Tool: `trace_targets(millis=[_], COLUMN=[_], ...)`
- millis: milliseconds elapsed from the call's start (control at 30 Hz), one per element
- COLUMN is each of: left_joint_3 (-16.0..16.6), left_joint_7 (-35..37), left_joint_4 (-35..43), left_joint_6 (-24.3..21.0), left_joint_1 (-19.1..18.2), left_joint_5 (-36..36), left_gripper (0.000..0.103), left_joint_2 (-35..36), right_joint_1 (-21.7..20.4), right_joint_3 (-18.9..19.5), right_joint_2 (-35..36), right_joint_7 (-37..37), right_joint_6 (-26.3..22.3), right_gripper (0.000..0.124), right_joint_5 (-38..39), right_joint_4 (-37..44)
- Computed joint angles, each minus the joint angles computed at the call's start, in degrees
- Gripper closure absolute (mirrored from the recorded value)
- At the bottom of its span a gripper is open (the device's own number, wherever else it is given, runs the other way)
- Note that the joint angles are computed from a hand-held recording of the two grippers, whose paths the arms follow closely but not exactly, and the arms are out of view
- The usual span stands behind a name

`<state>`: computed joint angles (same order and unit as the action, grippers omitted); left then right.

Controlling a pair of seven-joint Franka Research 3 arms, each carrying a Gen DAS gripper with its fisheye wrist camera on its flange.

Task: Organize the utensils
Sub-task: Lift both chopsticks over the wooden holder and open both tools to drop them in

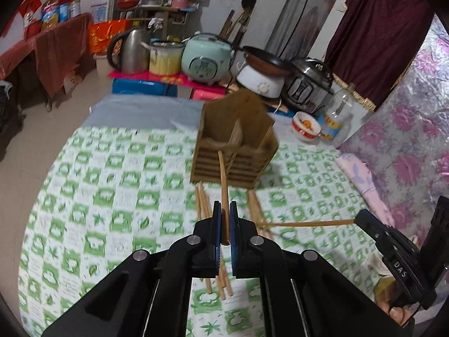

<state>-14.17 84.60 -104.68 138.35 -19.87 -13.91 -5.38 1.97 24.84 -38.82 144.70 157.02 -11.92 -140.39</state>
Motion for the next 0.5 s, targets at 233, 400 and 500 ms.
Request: trace_targets(millis=[233, 400, 500], left_joint_3=[-1.0, -1.8, -2.2], left_joint_7=[-2.9, -5.0, -6.3], left_joint_4=[9.8, 17.9, 22.1], left_joint_6=[-5.9, -11.3, -13.6], left_joint_1=[0.4, 0.2, -0.4], left_joint_5=[7.1, 10.3, 13.4], left_gripper=[0.097, 0.097, 0.097], left_joint_2=[3.0, 8.9, 12.7], right_joint_1=[-4.3, -8.9, -10.8], right_joint_3=[1.2, 3.6, 5.5], right_joint_2=[3.7, 7.9, 13.1], right_joint_7=[-1.0, 1.8, 3.3], right_joint_6=[-1.6, -3.0, -6.0], right_gripper=[0.118, 0.118, 0.118], right_joint_5=[-4.5, -10.9, -16.5], right_joint_4=[9.3, 16.8, 22.2])
